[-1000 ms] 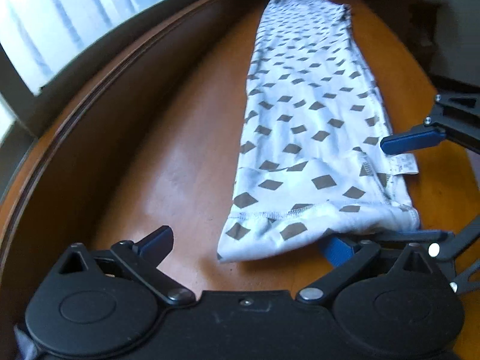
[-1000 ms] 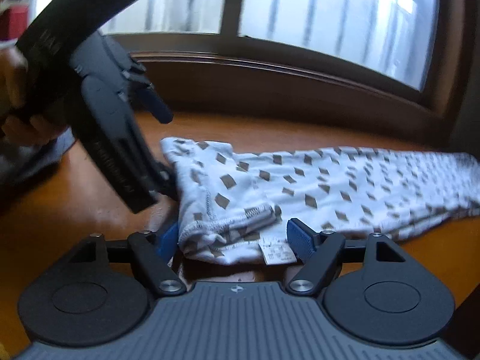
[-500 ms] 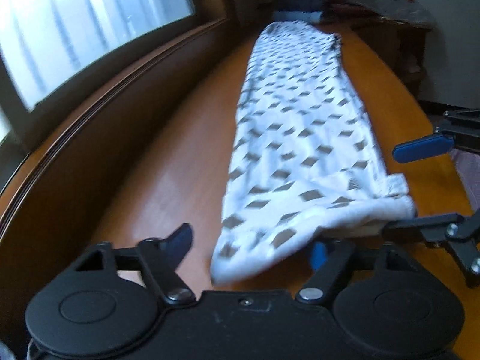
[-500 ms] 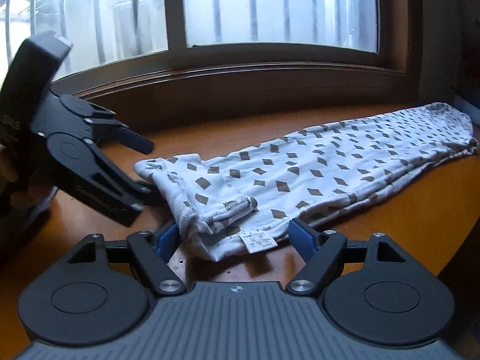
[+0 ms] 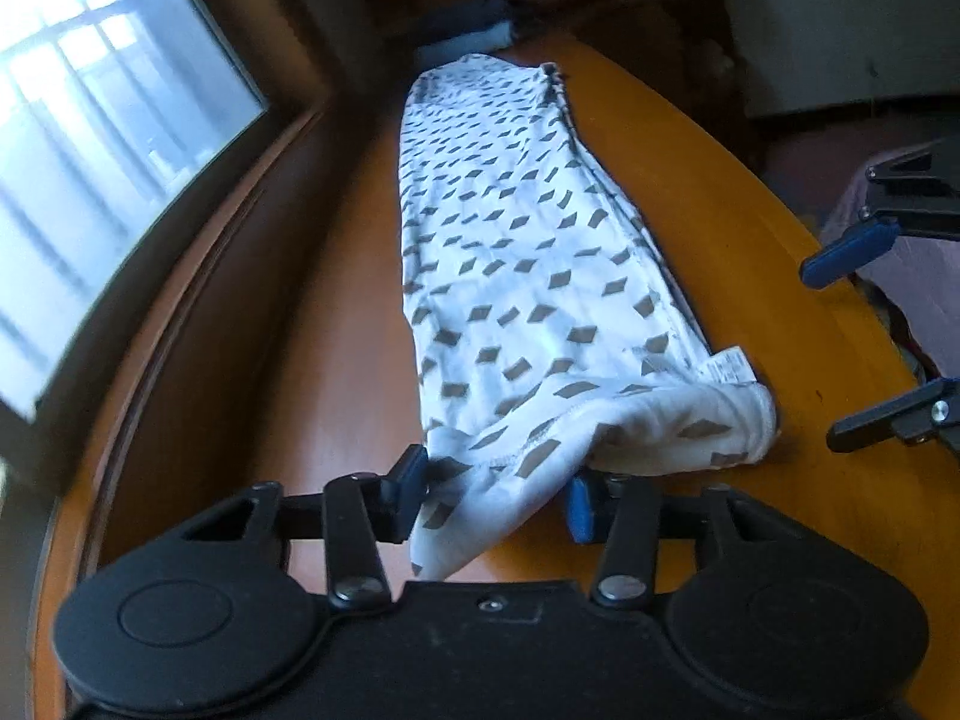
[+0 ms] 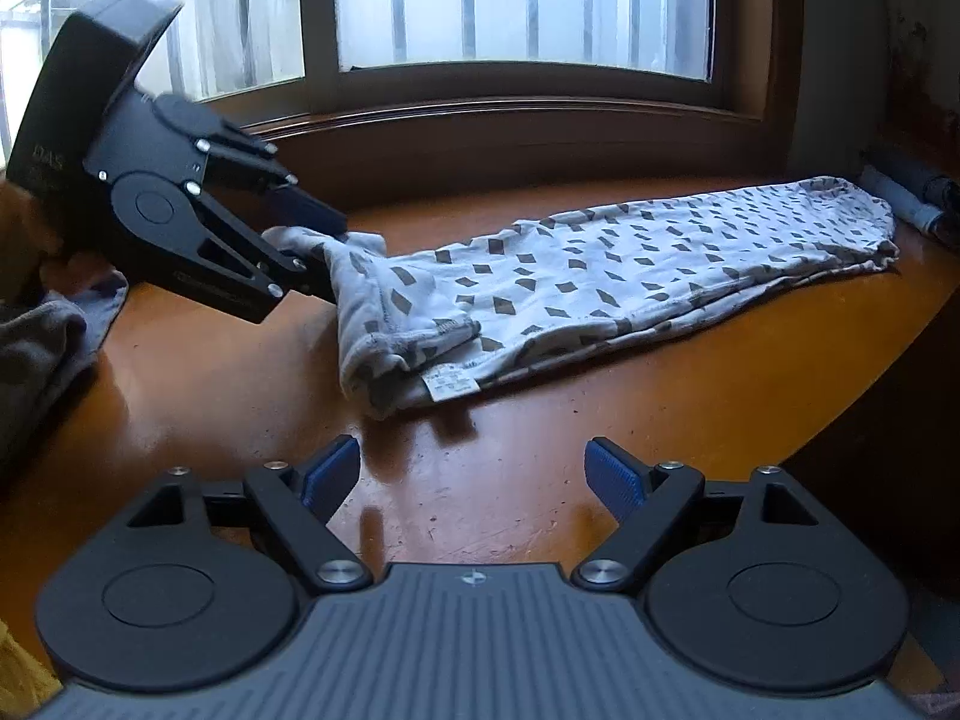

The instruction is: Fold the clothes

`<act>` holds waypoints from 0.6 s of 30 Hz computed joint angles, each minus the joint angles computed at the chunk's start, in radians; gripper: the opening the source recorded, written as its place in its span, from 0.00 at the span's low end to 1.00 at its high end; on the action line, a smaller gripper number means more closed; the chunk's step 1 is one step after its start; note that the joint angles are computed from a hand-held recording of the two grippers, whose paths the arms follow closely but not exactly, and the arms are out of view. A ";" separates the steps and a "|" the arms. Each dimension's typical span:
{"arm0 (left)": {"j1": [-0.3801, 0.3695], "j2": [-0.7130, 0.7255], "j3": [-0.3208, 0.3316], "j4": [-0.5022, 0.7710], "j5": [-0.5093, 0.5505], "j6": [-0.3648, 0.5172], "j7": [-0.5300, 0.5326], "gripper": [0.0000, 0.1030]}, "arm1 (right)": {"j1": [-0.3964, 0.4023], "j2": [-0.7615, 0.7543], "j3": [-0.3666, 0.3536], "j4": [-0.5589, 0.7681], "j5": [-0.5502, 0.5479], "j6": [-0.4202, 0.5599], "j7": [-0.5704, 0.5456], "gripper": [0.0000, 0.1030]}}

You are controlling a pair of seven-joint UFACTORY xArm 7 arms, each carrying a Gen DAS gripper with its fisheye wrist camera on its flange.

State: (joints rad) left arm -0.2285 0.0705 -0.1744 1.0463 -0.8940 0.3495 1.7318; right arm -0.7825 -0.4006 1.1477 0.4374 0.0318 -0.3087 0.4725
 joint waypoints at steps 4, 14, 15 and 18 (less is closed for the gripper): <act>0.001 0.032 0.011 0.097 0.090 0.097 -0.222 0.44 | -0.010 0.024 -0.001 -0.013 0.015 -0.065 -0.031 0.82; -0.074 0.156 -0.047 0.167 0.324 -0.054 -0.561 0.70 | 0.160 0.155 -0.241 -0.065 0.024 -0.175 -0.081 0.82; -0.085 0.173 -0.046 0.179 0.363 -0.060 -0.610 0.71 | 0.218 0.172 -0.324 -0.071 -0.020 -0.188 -0.041 0.82; -0.152 0.221 -0.003 0.198 0.524 -0.110 -0.798 0.84 | 0.359 0.221 -0.570 -0.067 -0.233 -0.240 0.138 0.83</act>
